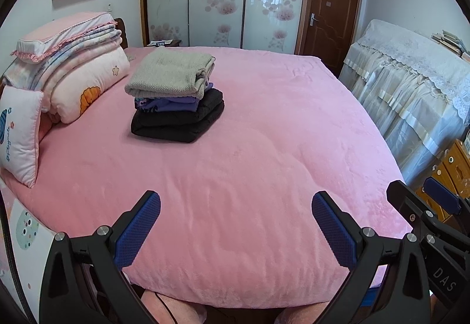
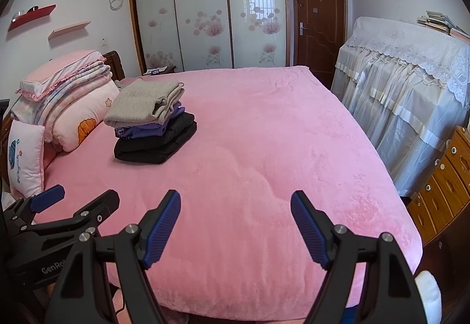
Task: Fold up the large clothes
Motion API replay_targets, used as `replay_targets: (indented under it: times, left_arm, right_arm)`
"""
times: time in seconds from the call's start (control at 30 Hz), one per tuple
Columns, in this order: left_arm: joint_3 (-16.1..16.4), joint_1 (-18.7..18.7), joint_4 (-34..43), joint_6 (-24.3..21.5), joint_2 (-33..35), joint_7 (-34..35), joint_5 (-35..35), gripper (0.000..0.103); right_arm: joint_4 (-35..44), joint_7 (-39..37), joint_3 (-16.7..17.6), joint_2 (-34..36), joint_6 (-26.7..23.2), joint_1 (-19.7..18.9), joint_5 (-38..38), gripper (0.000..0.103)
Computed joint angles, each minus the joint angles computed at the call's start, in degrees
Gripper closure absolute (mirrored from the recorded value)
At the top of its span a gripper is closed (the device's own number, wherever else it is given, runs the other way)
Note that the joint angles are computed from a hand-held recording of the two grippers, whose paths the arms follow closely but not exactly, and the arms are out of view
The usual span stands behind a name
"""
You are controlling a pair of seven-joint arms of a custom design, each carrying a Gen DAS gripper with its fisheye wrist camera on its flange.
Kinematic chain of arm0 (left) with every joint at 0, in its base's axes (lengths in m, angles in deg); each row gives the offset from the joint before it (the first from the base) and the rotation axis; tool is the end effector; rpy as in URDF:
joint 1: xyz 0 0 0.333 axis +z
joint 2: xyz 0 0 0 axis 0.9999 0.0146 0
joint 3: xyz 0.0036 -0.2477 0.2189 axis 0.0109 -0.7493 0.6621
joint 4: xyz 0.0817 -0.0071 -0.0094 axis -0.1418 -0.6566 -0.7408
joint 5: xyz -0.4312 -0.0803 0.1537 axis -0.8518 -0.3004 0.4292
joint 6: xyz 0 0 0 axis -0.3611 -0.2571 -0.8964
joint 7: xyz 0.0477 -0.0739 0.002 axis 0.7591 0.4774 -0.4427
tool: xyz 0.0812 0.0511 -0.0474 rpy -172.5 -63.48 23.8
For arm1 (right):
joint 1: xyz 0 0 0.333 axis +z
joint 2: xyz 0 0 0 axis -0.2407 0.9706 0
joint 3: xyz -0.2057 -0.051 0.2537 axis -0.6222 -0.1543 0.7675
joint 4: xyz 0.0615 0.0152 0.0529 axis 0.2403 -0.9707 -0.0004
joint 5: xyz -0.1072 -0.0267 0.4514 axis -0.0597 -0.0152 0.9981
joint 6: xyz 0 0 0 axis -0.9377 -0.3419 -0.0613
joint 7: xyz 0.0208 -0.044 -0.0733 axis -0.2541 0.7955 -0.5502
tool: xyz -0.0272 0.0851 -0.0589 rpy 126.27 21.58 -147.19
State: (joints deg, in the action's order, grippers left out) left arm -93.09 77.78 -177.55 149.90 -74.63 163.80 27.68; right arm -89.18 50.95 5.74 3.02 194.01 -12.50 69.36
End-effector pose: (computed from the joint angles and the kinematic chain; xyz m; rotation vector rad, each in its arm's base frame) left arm 0.4779 -0.2311 0.7222 -1.5762 1.9857 -0.9039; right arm 0.4577 0.0700 0.7335 -1.4613 1.9126 -0.8357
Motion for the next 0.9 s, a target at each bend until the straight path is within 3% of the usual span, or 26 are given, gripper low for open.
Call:
replay_targets:
  times: [0.9]
  left_arm:
    - [-1.06,0.05,-1.75,-0.41,-2.15,-2.7,2.74,0.002]
  right_arm:
    - [-1.08,0.57,0.41,-1.4,-0.73,0.09,0.08,0.025]
